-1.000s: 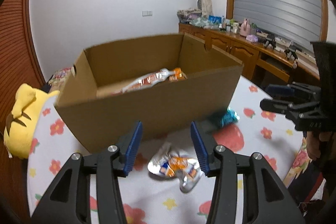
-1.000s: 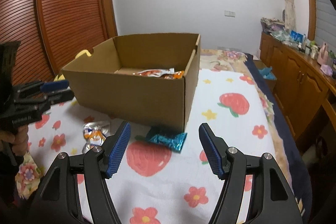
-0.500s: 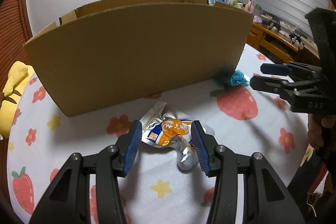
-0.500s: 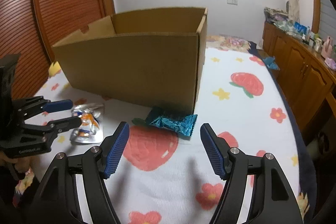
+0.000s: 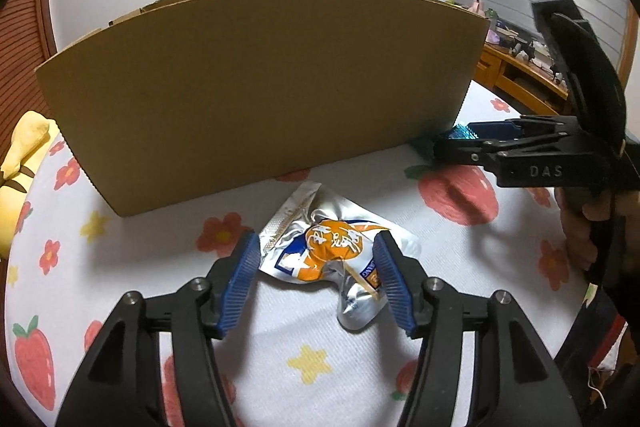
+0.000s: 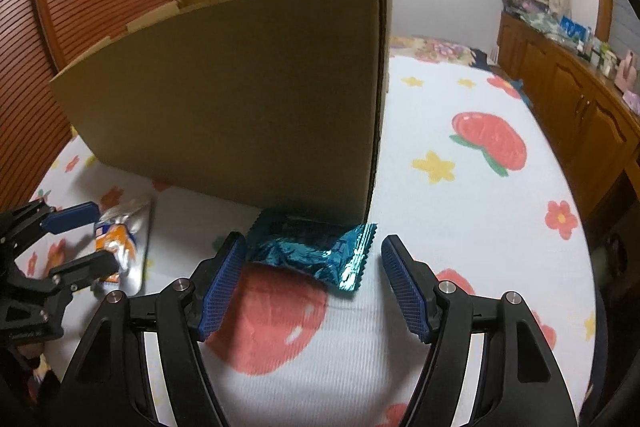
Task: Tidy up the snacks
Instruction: 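Lower the left gripper onto the orange-printed foil pouch while the right gripper approaches the teal candy, then close the left gripper on the foil pouch while the right gripper grasps the teal candy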
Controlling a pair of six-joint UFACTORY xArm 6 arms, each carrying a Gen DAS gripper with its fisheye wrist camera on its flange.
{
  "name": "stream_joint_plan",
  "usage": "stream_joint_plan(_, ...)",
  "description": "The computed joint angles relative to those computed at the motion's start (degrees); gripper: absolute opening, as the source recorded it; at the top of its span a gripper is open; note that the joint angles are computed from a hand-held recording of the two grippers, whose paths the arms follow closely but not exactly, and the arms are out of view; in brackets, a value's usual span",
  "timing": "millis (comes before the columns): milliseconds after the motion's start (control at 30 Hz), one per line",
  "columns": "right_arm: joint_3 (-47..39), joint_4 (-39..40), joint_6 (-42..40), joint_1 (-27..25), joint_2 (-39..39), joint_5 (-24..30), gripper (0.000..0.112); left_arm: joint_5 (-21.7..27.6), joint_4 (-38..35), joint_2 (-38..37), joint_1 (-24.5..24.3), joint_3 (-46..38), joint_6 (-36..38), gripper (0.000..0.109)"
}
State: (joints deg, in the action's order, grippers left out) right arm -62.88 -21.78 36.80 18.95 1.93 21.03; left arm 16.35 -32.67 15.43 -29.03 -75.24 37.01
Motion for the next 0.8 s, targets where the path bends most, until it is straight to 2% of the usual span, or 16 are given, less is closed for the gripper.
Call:
stream_joint_plan(233,-1.9,-2.4,0.7,0.8,1.2,2.9,0.07,0.1,-0.6,0.0,0.1,0.0,0.3,0.062)
stream_joint_plan(367,-1.0,-2.6,0.5,0.9,0.5,2.2,0.052,0.8,-1.6,0.0,0.4,-0.1,1.2,0.063)
stream_joint_plan(400,-0.7,-2.1,0.1,0.8,0.3,1.9,0.044,1.0,-1.9,-0.1,0.6,-0.1,1.5,0.063)
stream_joint_plan(500,1.1,-0.7,-0.5,0.7,-1.0,0.2,0.034,1.2,-1.8,0.0,0.6,-0.3,1.4,0.064)
stream_joint_plan(567,2.5,-1.7,0.5,0.6,-2.0,-0.8,0.031,1.1,-1.5,0.1,0.6,-0.4,1.1,0.064)
stream_joint_plan(667,5.0,-1.6,0.9,0.4,-3.9,-3.0,0.015,1.0,-1.4,0.2,0.5,-0.4,1.0,0.064)
stream_joint_plan(800,8.9,-1.1,0.9,0.1,-6.6,-5.7,0.014,1.0,-1.4,0.0,0.6,-0.3,1.1,0.064)
